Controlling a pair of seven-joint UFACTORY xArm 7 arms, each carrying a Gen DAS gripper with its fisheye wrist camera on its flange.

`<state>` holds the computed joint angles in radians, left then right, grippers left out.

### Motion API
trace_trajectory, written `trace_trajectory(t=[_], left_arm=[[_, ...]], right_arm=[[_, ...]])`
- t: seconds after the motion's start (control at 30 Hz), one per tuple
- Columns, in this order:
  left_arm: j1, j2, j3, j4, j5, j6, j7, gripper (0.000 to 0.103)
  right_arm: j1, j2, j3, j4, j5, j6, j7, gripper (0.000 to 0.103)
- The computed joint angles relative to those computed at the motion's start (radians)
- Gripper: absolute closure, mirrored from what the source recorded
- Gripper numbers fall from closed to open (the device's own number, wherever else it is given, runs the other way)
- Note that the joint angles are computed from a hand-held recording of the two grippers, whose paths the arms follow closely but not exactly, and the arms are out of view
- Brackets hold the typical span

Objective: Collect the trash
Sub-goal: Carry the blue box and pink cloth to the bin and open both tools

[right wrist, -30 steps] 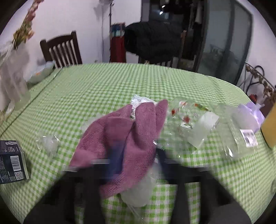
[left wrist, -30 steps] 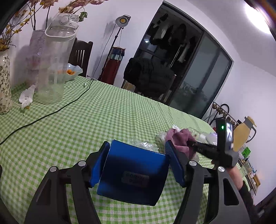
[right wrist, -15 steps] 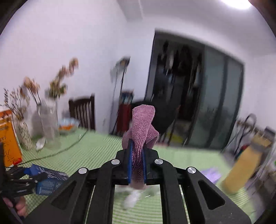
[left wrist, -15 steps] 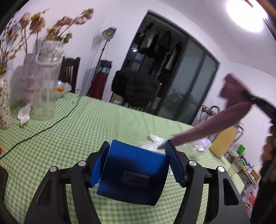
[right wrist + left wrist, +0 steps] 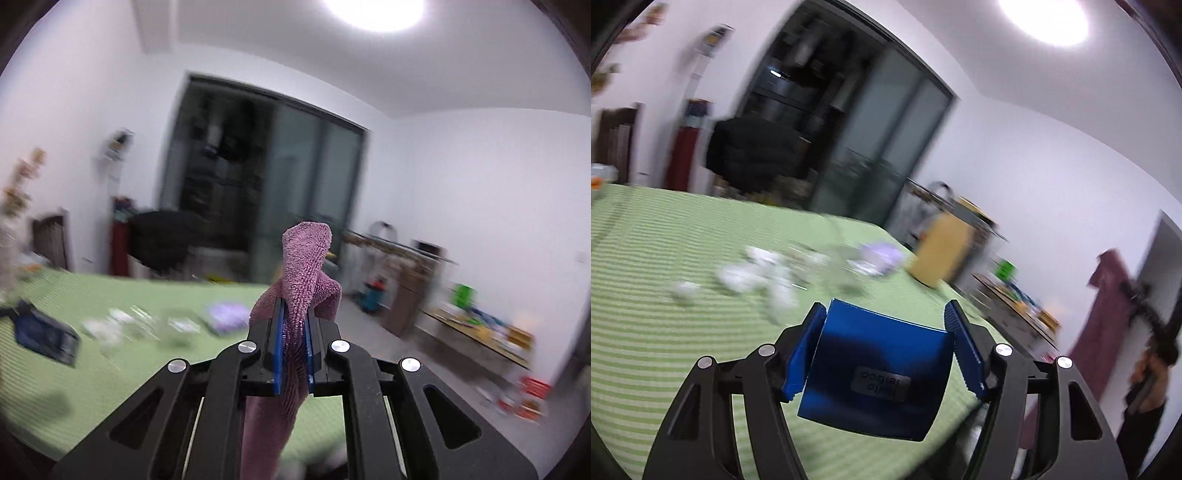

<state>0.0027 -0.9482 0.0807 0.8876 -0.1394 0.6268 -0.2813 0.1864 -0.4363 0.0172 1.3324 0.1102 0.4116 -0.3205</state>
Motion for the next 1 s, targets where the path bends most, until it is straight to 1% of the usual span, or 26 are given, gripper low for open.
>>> trace_trajectory(t=[0.07, 0.1, 0.13, 0.17, 0.2, 0.27, 0.3, 0.33, 0.4, 0.47, 0.53, 0.57, 0.6, 0.67, 0.7, 0.73, 0.77, 0.8, 0.83, 0.9, 0.97, 1.0], left_arm=[[-0.08, 0.077, -0.019, 0.038, -0.033, -0.016, 0.02, 0.039], [-0.13, 0.13, -0.027, 0.063, -0.053, -0.037, 0.042, 0.039], [-0.154, 0.168, -0.036, 0.083, -0.063, -0.045, 0.051, 0.039], [-0.177, 0.208, -0.046, 0.106, -0.072, -0.048, 0.061, 0.039], [-0.199, 0.249, -0.055, 0.131, -0.08, -0.049, 0.073, 0.039], [-0.229, 0.335, -0.086, 0.182, -0.092, -0.046, 0.079, 0.039], [-0.241, 0.37, -0.098, 0.203, -0.097, -0.044, 0.083, 0.039], [-0.26, 0.42, -0.114, 0.231, -0.103, -0.041, 0.091, 0.039], [-0.283, 0.476, -0.13, 0.263, -0.115, -0.029, 0.108, 0.039], [-0.314, 0.55, -0.151, 0.309, -0.131, -0.003, 0.13, 0.039], [-0.338, 0.622, -0.177, 0.353, -0.142, 0.022, 0.149, 0.039], [-0.346, 0.636, -0.181, 0.36, -0.152, 0.03, 0.164, 0.039], [-0.359, 0.677, -0.194, 0.386, -0.16, 0.039, 0.177, 0.039], [-0.372, 0.72, -0.208, 0.409, -0.175, 0.049, 0.2, 0.039], [-0.38, 0.749, -0.213, 0.428, -0.188, 0.057, 0.219, 0.039], [-0.391, 0.793, -0.221, 0.46, -0.202, 0.074, 0.243, 0.039], [-0.396, 0.834, -0.232, 0.491, -0.204, 0.098, 0.253, 0.039], [-0.4, 0.879, -0.247, 0.527, -0.189, 0.125, 0.247, 0.039], [-0.404, 0.914, -0.259, 0.556, -0.178, 0.146, 0.245, 0.039], [-0.412, 0.984, -0.278, 0.611, -0.148, 0.188, 0.235, 0.039], [-0.428, 1.056, -0.289, 0.655, -0.078, 0.202, 0.176, 0.039], [-0.433, 1.087, -0.292, 0.672, -0.067, 0.2, 0.167, 0.039]], right_arm=[[-0.02, -0.013, -0.038, -0.061, 0.008, 0.008, -0.004, 0.093], [-0.048, -0.013, -0.038, -0.086, -0.005, 0.003, 0.011, 0.093], [-0.091, -0.002, -0.041, -0.12, -0.029, -0.016, 0.029, 0.093], [-0.109, 0.006, -0.048, -0.146, -0.035, -0.03, 0.036, 0.093], [-0.123, 0.03, -0.069, -0.168, -0.029, -0.045, 0.038, 0.093], [-0.173, 0.072, -0.073, -0.195, -0.046, -0.063, 0.074, 0.093], [-0.182, 0.084, -0.072, -0.206, -0.045, -0.073, 0.087, 0.093], [-0.189, 0.1, -0.082, -0.225, -0.035, -0.091, 0.096, 0.093], [-0.201, 0.116, -0.1, -0.267, -0.018, -0.12, 0.104, 0.091], [-0.206, 0.144, -0.113, -0.303, 0.012, -0.12, 0.117, 0.091], [-0.189, 0.152, -0.148, -0.357, 0.069, -0.103, 0.078, 0.091], [-0.189, 0.154, -0.159, -0.38, 0.087, -0.079, 0.062, 0.091], [-0.183, 0.169, -0.169, -0.4, 0.114, -0.036, 0.044, 0.091], [-0.19, 0.182, -0.156, -0.428, 0.127, 0.056, 0.037, 0.089], [-0.201, 0.213, -0.144, -0.429, 0.114, 0.115, 0.041, 0.085], [-0.213, 0.23, -0.134, -0.431, 0.101, 0.148, 0.043, 0.082], [-0.225, 0.246, -0.118, -0.442, 0.076, 0.162, 0.057, 0.074], [-0.234, 0.247, -0.104, -0.458, 0.06, 0.152, 0.072, 0.066], [-0.237, 0.234, -0.105, -0.475, 0.07, 0.135, 0.06, 0.063], [-0.236, 0.205, -0.107, -0.5, 0.098, 0.101, 0.046, 0.049], [-0.248, 0.174, -0.111, -0.515, 0.102, 0.069, 0.058, 0.045], [-0.252, 0.162, -0.116, -0.519, 0.105, 0.059, 0.06, 0.044]])
